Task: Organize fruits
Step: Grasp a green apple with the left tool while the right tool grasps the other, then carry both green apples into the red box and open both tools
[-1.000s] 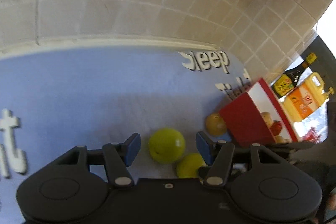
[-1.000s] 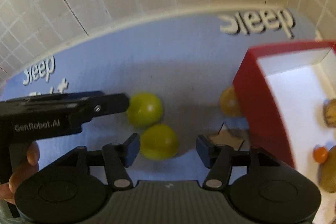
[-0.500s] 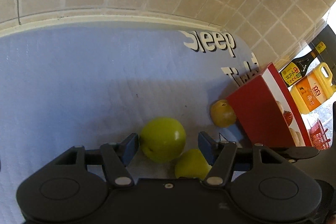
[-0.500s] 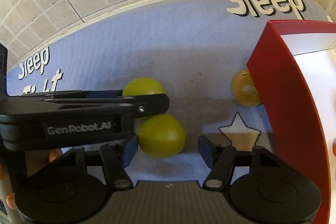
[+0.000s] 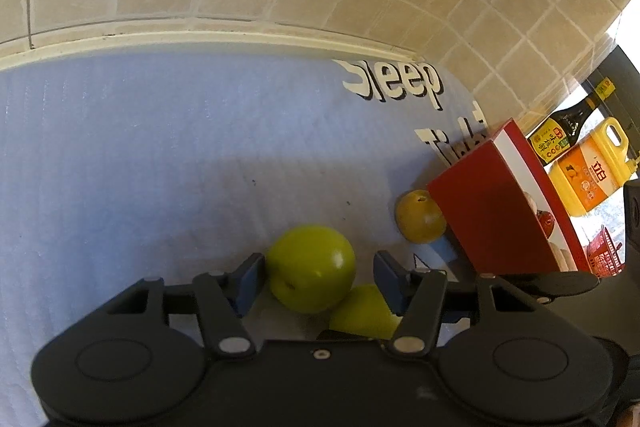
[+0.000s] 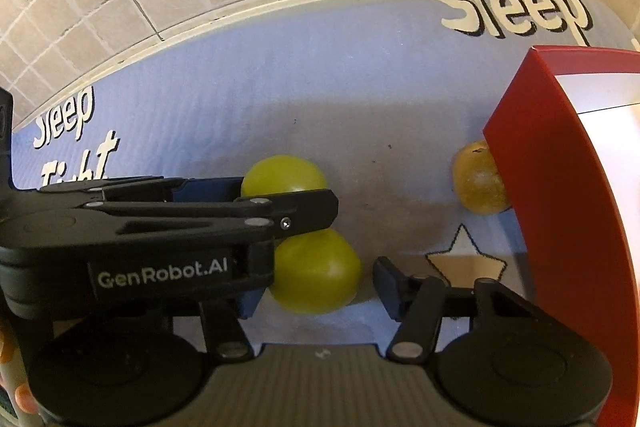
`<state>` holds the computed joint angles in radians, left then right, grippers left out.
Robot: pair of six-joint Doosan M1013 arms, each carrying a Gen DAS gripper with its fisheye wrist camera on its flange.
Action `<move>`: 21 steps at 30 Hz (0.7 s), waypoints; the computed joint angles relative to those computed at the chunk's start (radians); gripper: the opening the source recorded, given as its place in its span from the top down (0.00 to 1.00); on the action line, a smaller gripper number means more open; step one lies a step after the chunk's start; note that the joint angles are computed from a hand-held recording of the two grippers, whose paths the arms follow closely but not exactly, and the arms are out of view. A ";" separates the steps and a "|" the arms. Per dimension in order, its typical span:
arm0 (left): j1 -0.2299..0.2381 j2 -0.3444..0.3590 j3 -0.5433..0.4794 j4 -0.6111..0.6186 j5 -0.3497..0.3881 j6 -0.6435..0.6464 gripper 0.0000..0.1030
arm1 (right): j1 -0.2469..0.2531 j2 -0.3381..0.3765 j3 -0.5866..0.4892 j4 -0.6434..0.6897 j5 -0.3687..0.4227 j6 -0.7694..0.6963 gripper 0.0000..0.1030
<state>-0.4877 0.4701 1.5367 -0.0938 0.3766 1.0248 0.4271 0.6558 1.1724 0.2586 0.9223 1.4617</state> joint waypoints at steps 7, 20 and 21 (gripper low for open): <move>0.000 0.002 -0.002 0.017 0.010 -0.028 0.44 | -0.004 -0.001 0.007 0.028 -0.015 -0.020 0.49; -0.033 -0.057 0.017 0.360 -0.093 -0.293 0.43 | -0.060 -0.070 0.076 0.180 -0.018 -0.064 0.50; -0.040 -0.063 0.008 0.429 -0.097 -0.338 0.43 | -0.067 -0.081 0.082 0.191 -0.029 -0.062 0.50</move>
<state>-0.5282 0.4072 1.5444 0.3350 0.2795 0.6871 0.3598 0.5747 1.2542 0.4499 0.8934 1.3999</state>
